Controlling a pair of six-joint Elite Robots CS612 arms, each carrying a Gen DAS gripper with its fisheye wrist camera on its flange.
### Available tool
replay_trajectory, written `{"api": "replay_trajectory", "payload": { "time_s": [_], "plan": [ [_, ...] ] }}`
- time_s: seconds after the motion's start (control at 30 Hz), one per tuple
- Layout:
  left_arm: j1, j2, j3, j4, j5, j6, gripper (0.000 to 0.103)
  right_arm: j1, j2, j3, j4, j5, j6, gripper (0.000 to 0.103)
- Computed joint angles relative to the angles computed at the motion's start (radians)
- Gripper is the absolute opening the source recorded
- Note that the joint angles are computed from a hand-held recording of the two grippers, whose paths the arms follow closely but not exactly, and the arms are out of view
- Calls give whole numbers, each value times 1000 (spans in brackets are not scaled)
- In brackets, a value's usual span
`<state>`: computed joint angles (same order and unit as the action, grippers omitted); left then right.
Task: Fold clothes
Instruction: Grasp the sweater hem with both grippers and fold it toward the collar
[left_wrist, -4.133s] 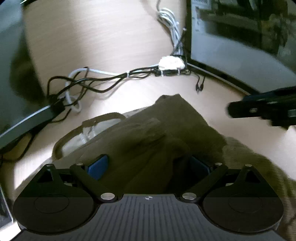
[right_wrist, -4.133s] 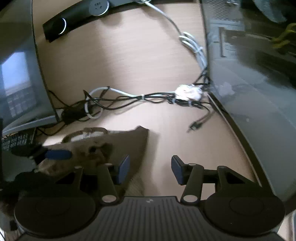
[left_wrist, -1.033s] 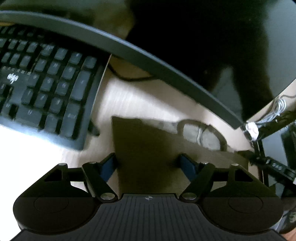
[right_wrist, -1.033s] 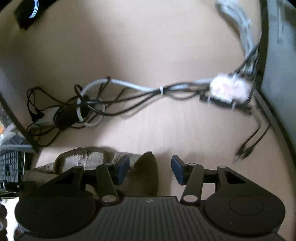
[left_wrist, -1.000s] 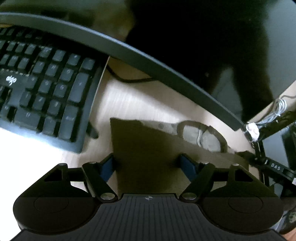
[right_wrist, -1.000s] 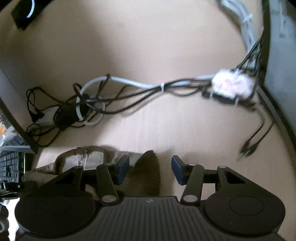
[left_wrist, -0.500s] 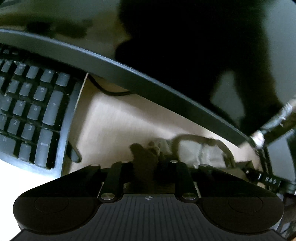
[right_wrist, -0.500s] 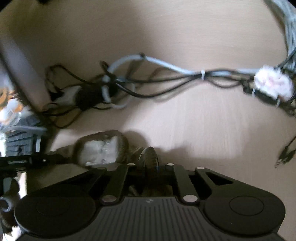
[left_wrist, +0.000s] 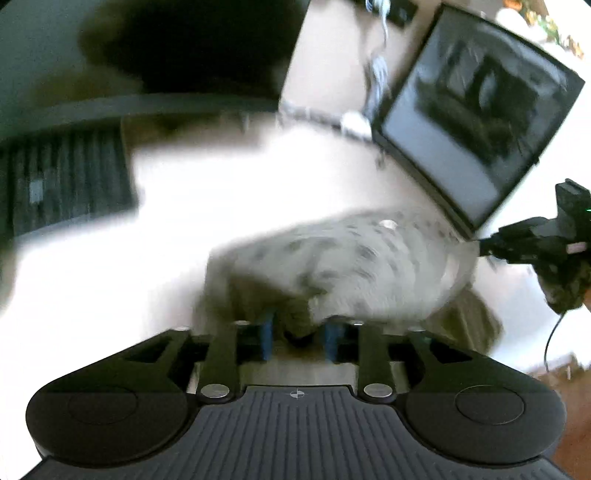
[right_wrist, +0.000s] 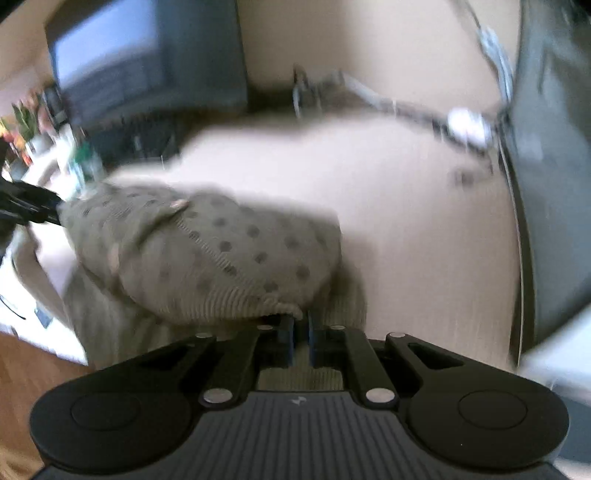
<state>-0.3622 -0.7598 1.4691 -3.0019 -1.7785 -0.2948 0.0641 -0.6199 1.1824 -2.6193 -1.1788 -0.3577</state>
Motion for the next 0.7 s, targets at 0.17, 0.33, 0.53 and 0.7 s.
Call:
{"api": "replay_trajectory", "payload": {
  "time_s": [0.17, 0.33, 0.53, 0.7],
  "plan": [
    [33, -9, 57, -76, -115, -106, 68, -21, -36, 64, -48, -17, 26, 35],
    [65, 50, 27, -275, -229, -357, 93, -37, -1, 11, -167, 137, 265, 65],
    [65, 170, -158, -183, -276, -572, 93, 5, 124, -180, -69, 143, 402, 67],
    [53, 221, -293, 12, -201, -484, 76, 35, 219, -348, -3, 137, 396, 25]
  ]
}}
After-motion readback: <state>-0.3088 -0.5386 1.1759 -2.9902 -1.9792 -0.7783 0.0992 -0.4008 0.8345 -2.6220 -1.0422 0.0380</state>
